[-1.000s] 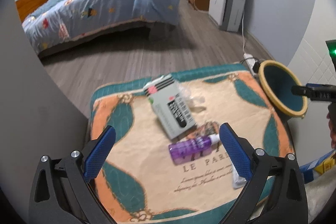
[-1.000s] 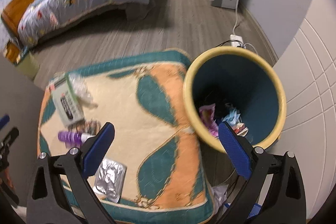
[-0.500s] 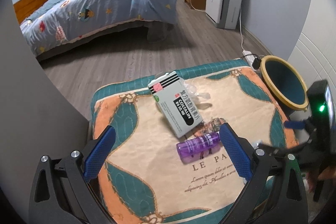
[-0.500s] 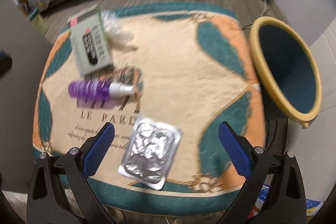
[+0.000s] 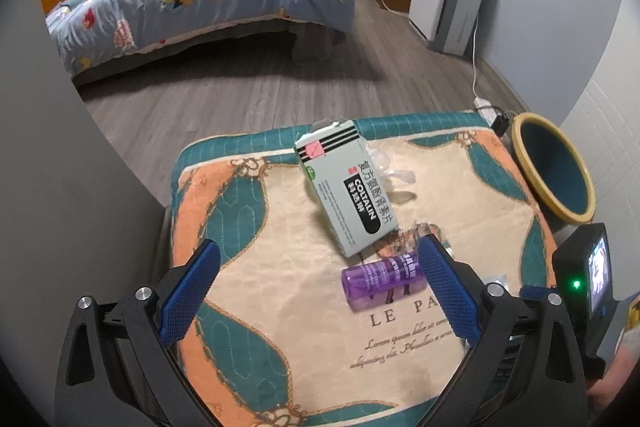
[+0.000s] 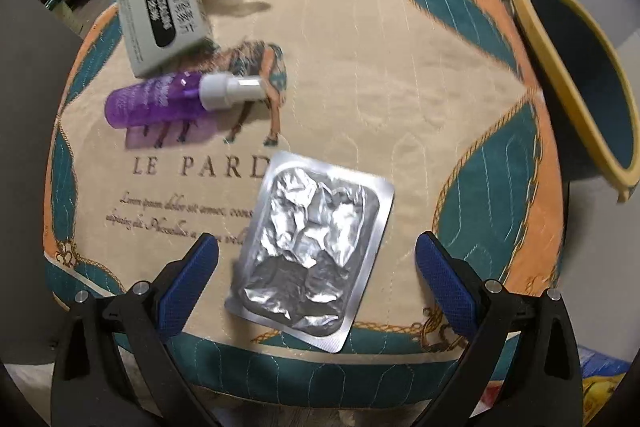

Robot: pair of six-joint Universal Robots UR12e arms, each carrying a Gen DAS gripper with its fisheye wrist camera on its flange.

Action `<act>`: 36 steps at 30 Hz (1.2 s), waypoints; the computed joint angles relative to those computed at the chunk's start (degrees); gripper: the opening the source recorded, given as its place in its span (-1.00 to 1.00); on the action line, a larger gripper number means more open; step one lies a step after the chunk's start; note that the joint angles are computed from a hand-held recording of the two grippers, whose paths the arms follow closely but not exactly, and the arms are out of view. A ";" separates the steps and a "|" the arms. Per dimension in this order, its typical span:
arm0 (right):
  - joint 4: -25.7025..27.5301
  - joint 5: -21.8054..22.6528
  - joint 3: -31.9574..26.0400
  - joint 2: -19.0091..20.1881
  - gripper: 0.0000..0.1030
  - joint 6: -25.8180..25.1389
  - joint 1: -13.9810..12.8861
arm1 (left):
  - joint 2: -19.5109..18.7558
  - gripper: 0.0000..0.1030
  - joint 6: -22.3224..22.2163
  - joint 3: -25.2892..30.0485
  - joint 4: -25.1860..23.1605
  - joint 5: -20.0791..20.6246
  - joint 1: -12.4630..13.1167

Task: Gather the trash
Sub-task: 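Move both open tools back over the cushion toward the foil blister pack, then grasp the foil blister pack with the right tool while the left tool grasps the purple spray bottle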

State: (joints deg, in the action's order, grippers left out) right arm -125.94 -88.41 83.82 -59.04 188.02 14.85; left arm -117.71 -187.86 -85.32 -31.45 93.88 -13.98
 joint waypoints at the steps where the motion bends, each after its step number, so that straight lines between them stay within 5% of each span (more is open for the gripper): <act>1: 0.56 -0.23 0.00 0.05 0.89 -0.02 0.00 | -0.13 0.90 0.10 0.10 -0.19 0.07 -0.07; 7: 1.24 -3.45 0.47 -0.15 0.88 -1.50 0.12 | -2.41 0.90 3.90 2.27 -3.92 -1.23 -0.78; 12: 1.27 -3.90 0.87 -0.66 0.61 -1.18 -0.65 | -4.33 0.88 10.80 4.27 -7.15 -4.04 -1.49; 15: 0.82 -4.38 0.91 -0.83 0.28 -2.62 -0.94 | -5.31 0.86 13.88 5.26 -8.24 -5.40 -1.86; 18: 0.79 -3.55 0.52 -0.78 0.22 -3.38 -1.71 | -6.33 0.73 16.25 6.29 -9.51 -5.84 -2.19; 25: 2.00 -3.48 -1.05 -0.25 0.23 -4.97 -3.38 | -8.69 0.27 21.84 9.12 -16.81 -3.17 -3.12; 27: 2.20 -3.01 -1.64 0.07 0.42 -5.51 -3.78 | -8.87 0.16 21.45 9.63 -19.22 -3.53 -3.03; 30: 1.43 -5.26 -3.03 0.96 0.51 -7.74 -3.48 | -8.86 0.14 19.74 10.49 -23.98 -7.71 -2.31; 36: 1.54 -4.73 -4.06 2.03 0.51 -9.06 -2.96 | -8.78 0.14 17.20 9.42 -21.51 -8.14 -2.06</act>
State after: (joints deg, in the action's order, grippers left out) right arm -124.40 -93.14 79.76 -57.01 178.96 11.89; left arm -126.48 -170.66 -75.90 -52.96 85.73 -16.03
